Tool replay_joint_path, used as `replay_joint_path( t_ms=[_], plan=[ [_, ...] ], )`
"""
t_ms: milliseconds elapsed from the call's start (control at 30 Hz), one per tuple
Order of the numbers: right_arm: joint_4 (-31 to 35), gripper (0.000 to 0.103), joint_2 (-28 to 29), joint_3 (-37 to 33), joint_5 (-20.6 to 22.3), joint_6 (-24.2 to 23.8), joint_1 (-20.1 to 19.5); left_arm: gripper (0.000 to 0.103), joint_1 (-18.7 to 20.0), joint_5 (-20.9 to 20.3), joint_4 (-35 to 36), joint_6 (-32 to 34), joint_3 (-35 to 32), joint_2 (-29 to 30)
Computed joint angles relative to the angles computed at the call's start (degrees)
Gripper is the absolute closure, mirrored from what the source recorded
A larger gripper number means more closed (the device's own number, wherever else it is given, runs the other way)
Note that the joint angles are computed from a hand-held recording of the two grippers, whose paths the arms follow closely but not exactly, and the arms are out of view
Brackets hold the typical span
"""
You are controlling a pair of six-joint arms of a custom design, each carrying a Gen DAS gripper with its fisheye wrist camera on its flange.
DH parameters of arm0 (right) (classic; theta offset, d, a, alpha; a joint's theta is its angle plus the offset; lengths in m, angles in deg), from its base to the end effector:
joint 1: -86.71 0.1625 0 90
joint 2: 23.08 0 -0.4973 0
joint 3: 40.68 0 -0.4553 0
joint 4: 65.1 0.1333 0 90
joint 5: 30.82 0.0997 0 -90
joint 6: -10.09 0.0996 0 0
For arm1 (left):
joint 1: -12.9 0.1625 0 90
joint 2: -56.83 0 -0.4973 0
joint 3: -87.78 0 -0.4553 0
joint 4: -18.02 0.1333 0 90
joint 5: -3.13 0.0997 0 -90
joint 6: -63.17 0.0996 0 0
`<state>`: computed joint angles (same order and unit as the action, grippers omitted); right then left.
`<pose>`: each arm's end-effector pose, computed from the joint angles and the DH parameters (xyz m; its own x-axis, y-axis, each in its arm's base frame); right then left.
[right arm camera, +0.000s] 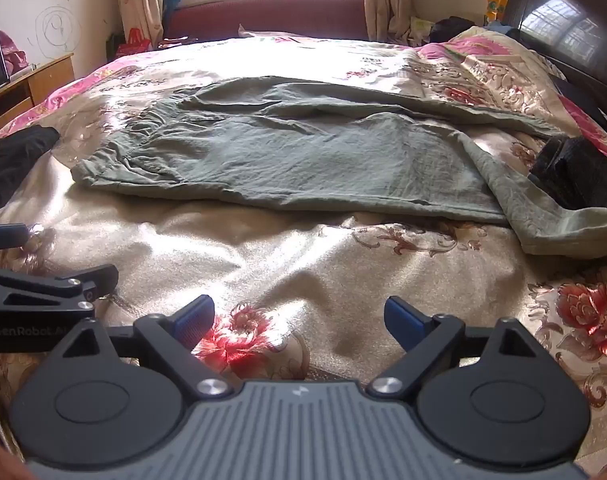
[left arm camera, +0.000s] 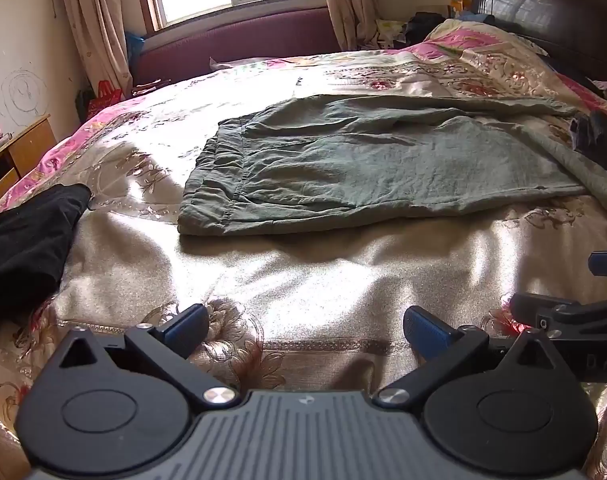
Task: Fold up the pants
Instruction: 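Move both grippers toward the waistband of the folded olive pants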
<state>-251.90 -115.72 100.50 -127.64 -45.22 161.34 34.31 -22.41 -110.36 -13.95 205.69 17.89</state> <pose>0.0061 -0.4359 0.3266 -0.6766 -0.3294 0.6585 -0.6675 0.6520 -0.3597 -0.4042 -0.3982 -0.0693 -0.6024 -0.1330 -0.7870 0.5370 0.6620 -0.5229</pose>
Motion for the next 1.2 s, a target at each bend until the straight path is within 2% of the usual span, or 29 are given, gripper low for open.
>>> replay_joint_path(
  t_ms=[33, 300, 1200],
  plan=[
    [0.0, 0.011, 0.04, -0.03, 0.04, 0.02, -0.03, 0.0, 0.24, -1.47, 0.18, 0.37, -0.29, -0.29],
    [0.24, 0.011, -0.24, 0.11, -0.11, 0.11, 0.16, 0.0, 0.64, -0.82, -1.88, 1.33, 0.21, 0.32],
    [1.57, 0.011, 0.34, -0.42, -0.85, 0.7, -0.04, 0.0, 0.26, -0.88, -2.23, 1.57, 0.54, 0.51]
  ],
)
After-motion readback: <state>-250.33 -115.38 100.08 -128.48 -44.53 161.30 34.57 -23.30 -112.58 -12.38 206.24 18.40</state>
